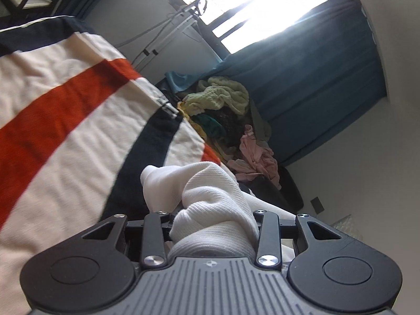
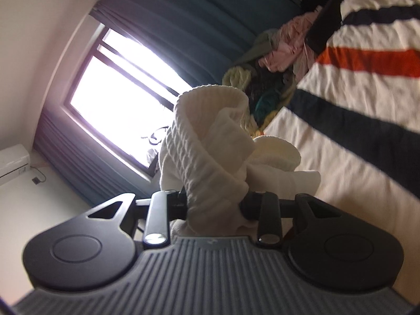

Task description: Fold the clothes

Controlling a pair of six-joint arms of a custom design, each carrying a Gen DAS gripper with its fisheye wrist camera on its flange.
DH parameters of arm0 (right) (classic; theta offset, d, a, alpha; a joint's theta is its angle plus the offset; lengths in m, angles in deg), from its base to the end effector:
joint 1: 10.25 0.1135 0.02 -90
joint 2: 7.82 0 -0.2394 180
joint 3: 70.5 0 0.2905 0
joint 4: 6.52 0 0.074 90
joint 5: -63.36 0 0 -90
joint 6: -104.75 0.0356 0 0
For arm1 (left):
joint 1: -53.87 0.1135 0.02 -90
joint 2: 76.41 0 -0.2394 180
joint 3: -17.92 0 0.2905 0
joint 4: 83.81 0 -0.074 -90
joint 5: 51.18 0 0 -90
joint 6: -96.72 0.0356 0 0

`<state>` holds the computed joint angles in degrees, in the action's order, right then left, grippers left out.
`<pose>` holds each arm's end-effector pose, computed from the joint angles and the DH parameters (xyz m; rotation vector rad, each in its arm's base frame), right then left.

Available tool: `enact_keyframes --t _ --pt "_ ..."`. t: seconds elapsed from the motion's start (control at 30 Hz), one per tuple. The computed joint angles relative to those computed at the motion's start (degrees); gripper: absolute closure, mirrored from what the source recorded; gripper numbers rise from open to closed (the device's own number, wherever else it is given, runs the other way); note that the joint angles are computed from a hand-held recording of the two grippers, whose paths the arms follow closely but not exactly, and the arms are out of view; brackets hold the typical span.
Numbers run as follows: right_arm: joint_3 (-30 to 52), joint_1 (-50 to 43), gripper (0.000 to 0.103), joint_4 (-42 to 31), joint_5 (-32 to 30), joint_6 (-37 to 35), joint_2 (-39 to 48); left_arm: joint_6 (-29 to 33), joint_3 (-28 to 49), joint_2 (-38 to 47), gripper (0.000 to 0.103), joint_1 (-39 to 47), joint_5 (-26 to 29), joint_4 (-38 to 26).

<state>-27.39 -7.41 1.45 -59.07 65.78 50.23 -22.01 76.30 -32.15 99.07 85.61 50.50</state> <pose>0.2760 0.0328 0.2291 0.3049 1.7914 1.1619 0.1693 0.1336 0.2999 -0.7929 1.8353 -0.6764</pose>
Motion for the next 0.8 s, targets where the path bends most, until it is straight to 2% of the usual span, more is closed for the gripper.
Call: enact_keyframes --t 0.13,0.23,0.4,0.57,0.63,0.73,0.8 --pt "4.89 -3.28 0.067 6.57 -1.57 3.03 8.57 -4.84 4.96 6.78 0.064 -11.89 -9.40 7.18" --pt "11.31 -5.62 0.067 9.33 -2.59 5.83 16.92 -6.86 11.10 15.28 0.064 -20.24 -15.90 11.50" --pt "29.60 -8.77 0.067 8.39 -3.67 4.12 33.74 -8.27 25.44 34.51 0.064 -31.58 -23.58 18.31" --pt "50.82 -10.68 0.067 4.09 -2.61 -2.77 50.19 -12.51 46.81 58.09 0.064 -38.71 -27.23 22.84" --pt "57.91 -11.65 0.067 2.80 -2.27 -3.77 56.09 -11.39 54.86 66.23 0.064 -41.07 -28.40 24.10" --pt "63.69 -12.80 0.067 0.25 -1.10 -5.73 62.49 -7.15 64.70 76.42 0.064 -43.64 -30.10 22.73" --pt "63.52 -13.29 0.067 -1.78 -0.37 -7.68 64.87 -4.13 67.55 80.56 0.064 -44.51 -30.37 20.44"
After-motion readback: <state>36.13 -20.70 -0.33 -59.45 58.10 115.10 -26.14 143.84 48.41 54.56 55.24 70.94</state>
